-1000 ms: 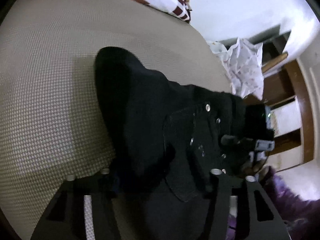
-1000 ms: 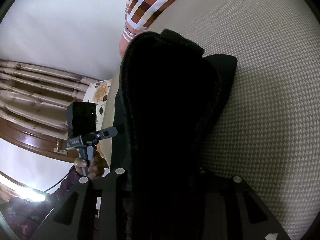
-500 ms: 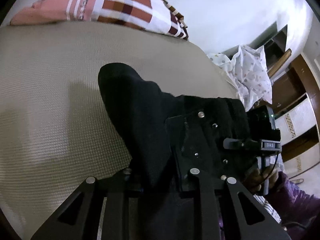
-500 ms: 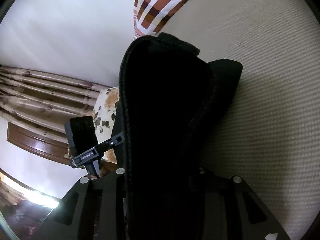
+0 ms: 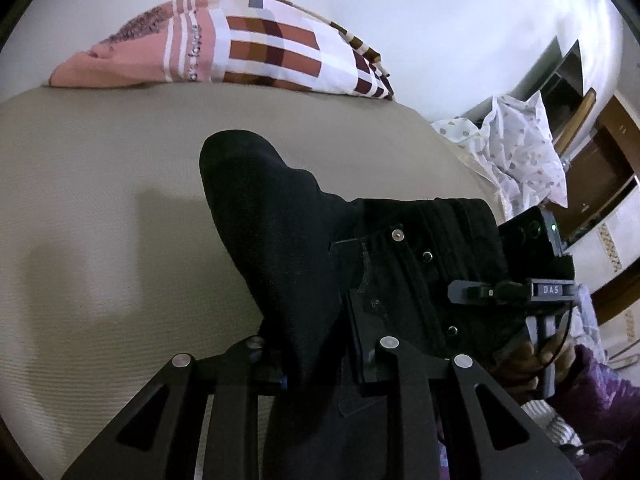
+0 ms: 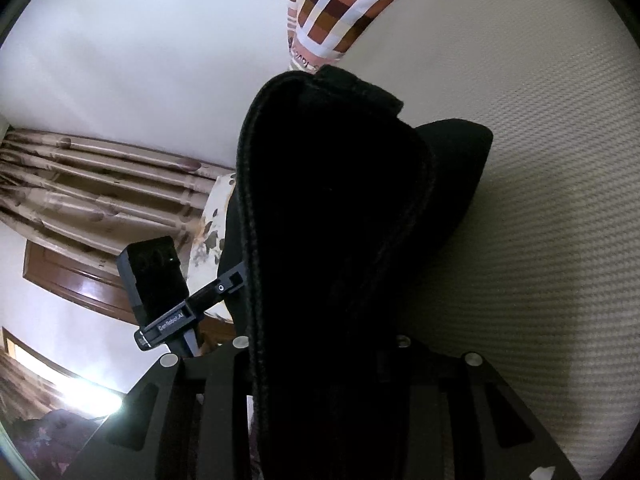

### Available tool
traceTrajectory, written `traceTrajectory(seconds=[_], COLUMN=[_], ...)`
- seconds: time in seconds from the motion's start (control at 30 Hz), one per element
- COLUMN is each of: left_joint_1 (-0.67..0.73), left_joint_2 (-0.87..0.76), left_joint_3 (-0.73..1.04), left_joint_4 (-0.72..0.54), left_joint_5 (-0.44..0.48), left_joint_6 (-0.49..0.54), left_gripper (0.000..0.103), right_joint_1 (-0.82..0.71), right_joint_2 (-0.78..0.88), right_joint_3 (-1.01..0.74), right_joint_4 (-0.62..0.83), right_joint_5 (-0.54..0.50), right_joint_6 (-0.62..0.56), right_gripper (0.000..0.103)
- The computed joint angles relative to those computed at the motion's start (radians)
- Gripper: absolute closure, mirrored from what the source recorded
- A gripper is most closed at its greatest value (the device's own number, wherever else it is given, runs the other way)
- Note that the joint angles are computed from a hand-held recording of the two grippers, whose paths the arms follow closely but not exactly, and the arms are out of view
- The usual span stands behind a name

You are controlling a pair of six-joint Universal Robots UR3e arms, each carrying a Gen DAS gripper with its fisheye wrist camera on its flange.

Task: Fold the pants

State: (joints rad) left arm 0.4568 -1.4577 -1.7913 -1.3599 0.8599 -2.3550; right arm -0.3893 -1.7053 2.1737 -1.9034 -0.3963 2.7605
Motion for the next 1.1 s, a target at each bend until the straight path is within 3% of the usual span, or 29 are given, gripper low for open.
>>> traceTrajectory(seconds=[0.37,0.57,0.87,1.1], left_joint_1=[0.078,0.14,0.198,0.206], left_joint_2=[0.021,-0.011,-0.137,-0.297], left_joint_3=[0.03,0.085,0.208,0.366], left_joint_4=[-0.008,-0.023,0.026,0.115], left_joint_5=[0.005,-0.006,-0.014,-0.008], left_joint_6=[0.043,0.066,0.044,-0.029], left_gripper=[0.081,0.081,0.081,0.081], right_joint_1=[0.178,0.262,0.408,0.492], right_joint_2=[0.215,0.328,0.626,0.918], right_joint_3=[-0.093,-0.213,-0.581,-1.037], right_joint_4=[-0.497,-0.624,-0.773,-0.717], right_joint_5=[0.007,-0.006,-0.043,-0.061], right_joint_6=[0.392,0.526,0.756,0.872], right_gripper=[0.073,0.073,0.073,0.073])
